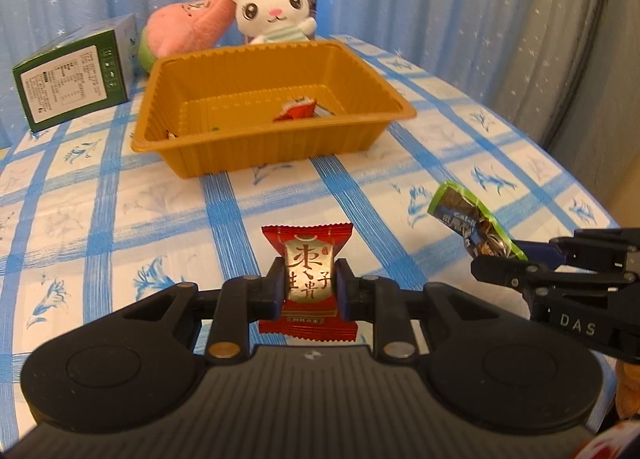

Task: Organize snacks
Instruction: 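Carry the red packet and green snack bar over the orange tray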

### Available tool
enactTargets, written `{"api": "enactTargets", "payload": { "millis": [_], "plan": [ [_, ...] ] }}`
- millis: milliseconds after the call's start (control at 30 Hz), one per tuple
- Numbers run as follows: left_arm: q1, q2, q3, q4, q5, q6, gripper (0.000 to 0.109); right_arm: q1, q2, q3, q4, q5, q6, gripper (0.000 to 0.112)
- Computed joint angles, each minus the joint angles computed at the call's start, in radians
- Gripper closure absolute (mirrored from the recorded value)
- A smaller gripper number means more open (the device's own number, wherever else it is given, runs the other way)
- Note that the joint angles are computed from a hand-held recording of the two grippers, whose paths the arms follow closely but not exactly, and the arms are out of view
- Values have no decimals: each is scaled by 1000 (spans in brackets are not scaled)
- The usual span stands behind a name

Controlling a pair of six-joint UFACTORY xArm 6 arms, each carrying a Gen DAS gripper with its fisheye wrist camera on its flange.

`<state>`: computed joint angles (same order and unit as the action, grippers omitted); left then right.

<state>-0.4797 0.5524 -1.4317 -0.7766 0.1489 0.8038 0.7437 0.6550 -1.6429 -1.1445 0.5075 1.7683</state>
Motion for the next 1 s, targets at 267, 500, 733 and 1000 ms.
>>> {"api": "enactTargets", "payload": {
  "millis": [267,500,733,1000],
  "plan": [
    [1,14,-36,34,-19,-61,86,-9,13,-48,-29,-4,-5,87],
    [8,45,-103,55,-29,-128,86,-30,56,-140,-37,-10,-45,87],
    [23,95,-197,108,-20,-191,86,-54,118,-258,-13,-24,-114,87],
    [44,177,-336,177,2,-271,86,-79,228,-451,49,-27,-230,87]
  ]
}}
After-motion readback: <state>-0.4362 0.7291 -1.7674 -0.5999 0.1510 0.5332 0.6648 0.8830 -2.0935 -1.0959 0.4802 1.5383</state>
